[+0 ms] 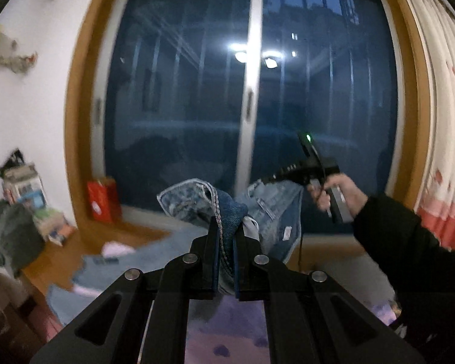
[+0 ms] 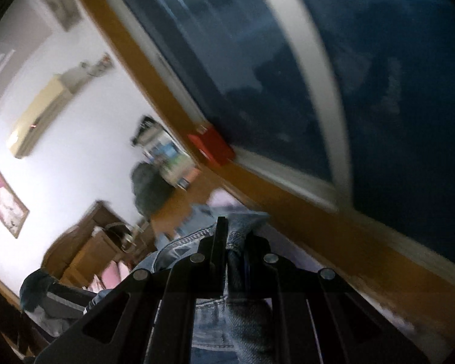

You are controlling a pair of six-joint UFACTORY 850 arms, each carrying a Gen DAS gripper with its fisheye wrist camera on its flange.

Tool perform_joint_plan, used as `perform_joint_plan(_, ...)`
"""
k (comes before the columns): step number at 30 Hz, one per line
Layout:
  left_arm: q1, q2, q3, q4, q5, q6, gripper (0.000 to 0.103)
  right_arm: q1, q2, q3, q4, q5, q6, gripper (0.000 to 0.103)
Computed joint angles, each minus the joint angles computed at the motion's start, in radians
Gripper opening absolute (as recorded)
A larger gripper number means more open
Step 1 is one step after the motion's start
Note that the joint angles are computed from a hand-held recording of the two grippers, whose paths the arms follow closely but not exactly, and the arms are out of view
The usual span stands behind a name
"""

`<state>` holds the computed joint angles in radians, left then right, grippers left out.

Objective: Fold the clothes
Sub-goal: 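Carry the hanging jeans with both tools and lay them onto the bed sheet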

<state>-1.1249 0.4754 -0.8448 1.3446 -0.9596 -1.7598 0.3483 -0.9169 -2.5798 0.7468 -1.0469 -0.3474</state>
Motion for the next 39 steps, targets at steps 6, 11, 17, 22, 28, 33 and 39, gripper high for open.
perform_joint_plan(6,-0.035,-0.19,0.0,-0.073,0.074,-0.146,0.006,-0.045,0.174,0.432,-0.091,0.074,-0.079,0.007)
perform_joint_plan(11,-0.1,-0.415,-0.045,-0.091,0.079,-0.251,0.006,-0.065,0.197,0.568,-0.215,0.09,-0.09,0.007)
perform_joint_plan(17,-0.085,-0.606,-0.148,-0.212,0.135,-0.189,0.006,-0.073,0.15,0.602,-0.274,0.09,-0.118,0.007)
perform_joint_plan(22,-0.032,-0.681,-0.204,-0.351,0.188,-0.168,0.006,-0.069,0.074,0.561,-0.384,0.08,-0.14,0.007)
perform_joint_plan(28,-0.077,-0.908,-0.437,-0.49,-0.062,0.145,0.006,-0.087,-0.02,0.489,-0.399,0.04,-0.182,0.008)
perform_joint_plan(33,-0.08,-1.011,-0.523,-0.535,-0.126,0.192,0.006,-0.088,-0.026,0.504,-0.436,0.066,-0.204,0.013)
perform_joint_plan(39,-0.045,-1.068,-0.598,-0.674,-0.048,0.302,0.031,-0.097,0.042,0.614,-0.499,0.195,-0.267,0.059)
